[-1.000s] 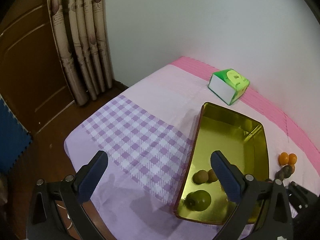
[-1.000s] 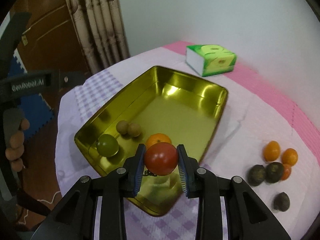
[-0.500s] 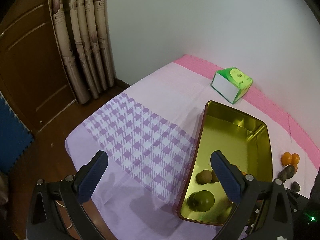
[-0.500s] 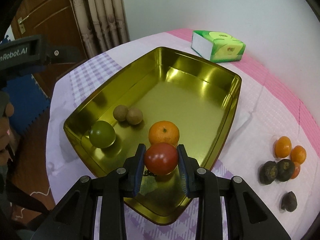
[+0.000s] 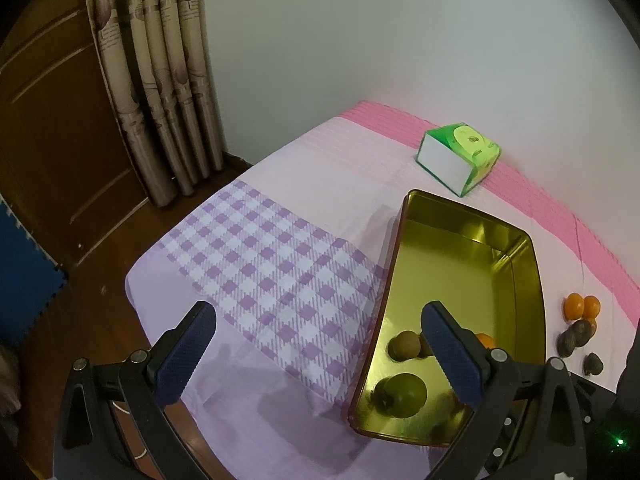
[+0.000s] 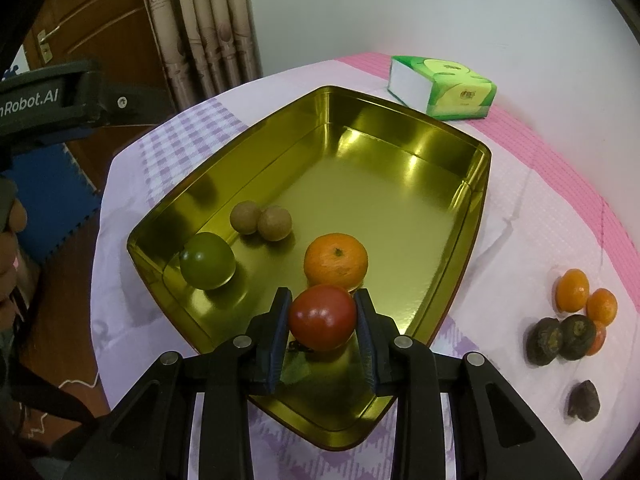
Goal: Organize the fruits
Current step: 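Carry the red tomato into the tin tray and open the right tool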
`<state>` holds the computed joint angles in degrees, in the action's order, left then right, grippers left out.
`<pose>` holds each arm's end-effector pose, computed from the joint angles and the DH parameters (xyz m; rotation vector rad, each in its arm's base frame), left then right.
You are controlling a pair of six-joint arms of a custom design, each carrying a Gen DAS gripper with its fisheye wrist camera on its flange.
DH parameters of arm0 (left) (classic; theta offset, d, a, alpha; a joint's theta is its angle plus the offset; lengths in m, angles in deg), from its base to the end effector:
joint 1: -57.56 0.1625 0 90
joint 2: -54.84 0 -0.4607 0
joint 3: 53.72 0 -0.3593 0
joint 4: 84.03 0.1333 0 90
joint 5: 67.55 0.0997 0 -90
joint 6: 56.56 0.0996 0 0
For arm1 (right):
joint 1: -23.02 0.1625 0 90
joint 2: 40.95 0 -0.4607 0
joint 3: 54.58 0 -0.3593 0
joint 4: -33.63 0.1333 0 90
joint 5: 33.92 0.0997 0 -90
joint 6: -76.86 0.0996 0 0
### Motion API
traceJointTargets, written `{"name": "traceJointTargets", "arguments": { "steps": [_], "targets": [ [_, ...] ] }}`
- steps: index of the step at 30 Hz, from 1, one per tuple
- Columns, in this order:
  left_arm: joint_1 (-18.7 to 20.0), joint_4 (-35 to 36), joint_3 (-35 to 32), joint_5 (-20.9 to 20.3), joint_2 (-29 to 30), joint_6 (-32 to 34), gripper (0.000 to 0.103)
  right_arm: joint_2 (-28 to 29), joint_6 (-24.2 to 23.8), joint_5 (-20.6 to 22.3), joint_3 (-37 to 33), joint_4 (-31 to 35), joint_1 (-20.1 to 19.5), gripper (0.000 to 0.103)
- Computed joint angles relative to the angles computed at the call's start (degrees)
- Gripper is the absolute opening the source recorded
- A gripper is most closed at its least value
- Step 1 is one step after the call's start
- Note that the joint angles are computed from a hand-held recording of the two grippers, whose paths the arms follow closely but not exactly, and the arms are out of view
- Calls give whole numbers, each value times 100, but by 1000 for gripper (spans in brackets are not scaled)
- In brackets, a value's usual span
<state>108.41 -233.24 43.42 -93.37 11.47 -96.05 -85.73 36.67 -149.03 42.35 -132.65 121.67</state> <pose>-0.2379 -0.6453 0.1553 -0.0706 2.1556 -0.9358 0.1916 -0.6540 0.1618 0.9568 -2.4051 0.3753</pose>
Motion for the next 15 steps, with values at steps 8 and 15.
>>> {"name": "traceJointTargets", "arguments": {
  "steps": [8,15],
  "targets": [
    [-31,-394,40,-39,63,393,102,-29,50,43,22,10,-4,34],
    [-55,-650,32,-104,159,755,102,-226,154,335,140,-95,-42,36]
  ]
}}
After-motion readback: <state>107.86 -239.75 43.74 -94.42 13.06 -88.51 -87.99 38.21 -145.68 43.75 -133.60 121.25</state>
